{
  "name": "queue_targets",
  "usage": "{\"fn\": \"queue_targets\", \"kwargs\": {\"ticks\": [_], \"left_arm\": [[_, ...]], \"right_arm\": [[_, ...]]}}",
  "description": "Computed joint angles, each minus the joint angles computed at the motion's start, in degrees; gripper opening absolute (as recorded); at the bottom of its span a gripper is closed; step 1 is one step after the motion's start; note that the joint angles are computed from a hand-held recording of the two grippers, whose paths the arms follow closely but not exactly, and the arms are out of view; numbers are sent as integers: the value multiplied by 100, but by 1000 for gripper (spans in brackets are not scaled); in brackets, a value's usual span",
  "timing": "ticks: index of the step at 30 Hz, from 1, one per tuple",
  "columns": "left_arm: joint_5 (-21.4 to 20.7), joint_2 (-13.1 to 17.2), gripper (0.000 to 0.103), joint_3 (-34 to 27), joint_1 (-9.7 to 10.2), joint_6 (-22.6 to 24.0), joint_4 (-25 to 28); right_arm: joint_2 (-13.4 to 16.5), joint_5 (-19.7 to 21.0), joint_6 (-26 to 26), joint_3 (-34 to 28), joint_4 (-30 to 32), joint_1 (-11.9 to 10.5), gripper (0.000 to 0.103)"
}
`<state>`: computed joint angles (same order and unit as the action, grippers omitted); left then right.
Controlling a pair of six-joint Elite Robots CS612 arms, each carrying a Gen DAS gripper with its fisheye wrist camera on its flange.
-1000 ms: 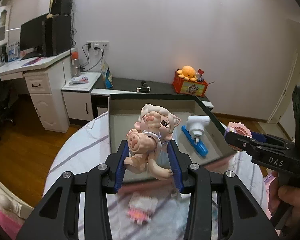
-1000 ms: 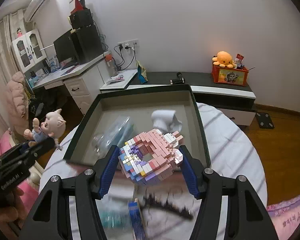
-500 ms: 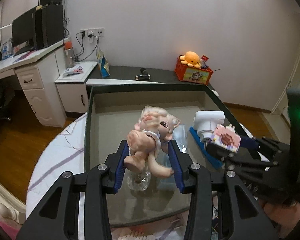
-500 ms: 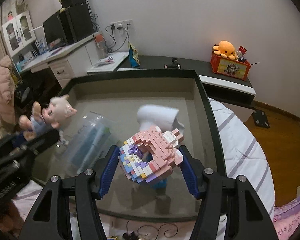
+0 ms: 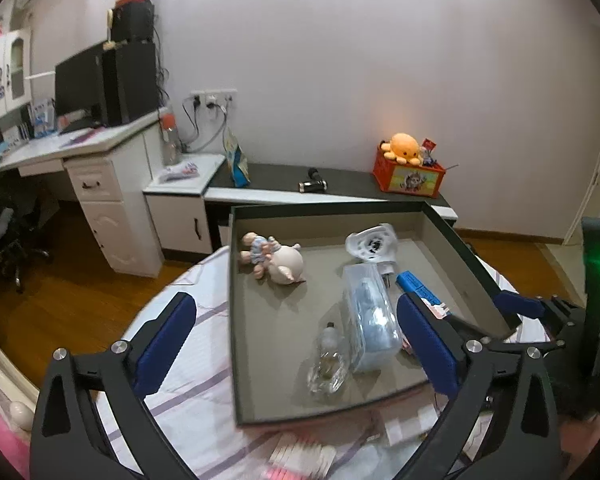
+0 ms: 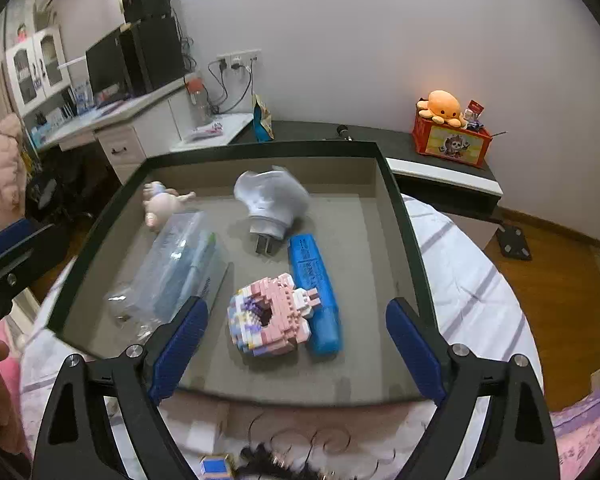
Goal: Organize rigid objects
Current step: 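Place doll and block figure into the pink box, open both tools, then withdraw both tools from the box above the bed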
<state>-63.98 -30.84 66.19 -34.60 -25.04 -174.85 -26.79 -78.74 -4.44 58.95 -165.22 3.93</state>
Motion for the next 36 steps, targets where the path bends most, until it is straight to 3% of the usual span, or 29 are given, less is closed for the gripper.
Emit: {"fn": "queue_targets", "kwargs": {"ticks": [1,2,18,31,36], "left_arm": [[45,-55,102,114,-16,-18,-99],[66,-110,102,226,-30,-52,-192],[510,-1023,103,1947,-430,-437,-1147],[965,-1415,103,2791,-853,-776,-1414],[1023,-1494,103,3001,-968,-787,-1338]], "right_arm": [[-66,-8,73,123,-106,-9,102],[-130,0,145,252,-231,-14,103],[-1227,364,599,2330,-2117,-102,103],[-1834,410,895,3712,-3216,-188,103],[-1923,299,798,3975,-3270,-175,103]]}}
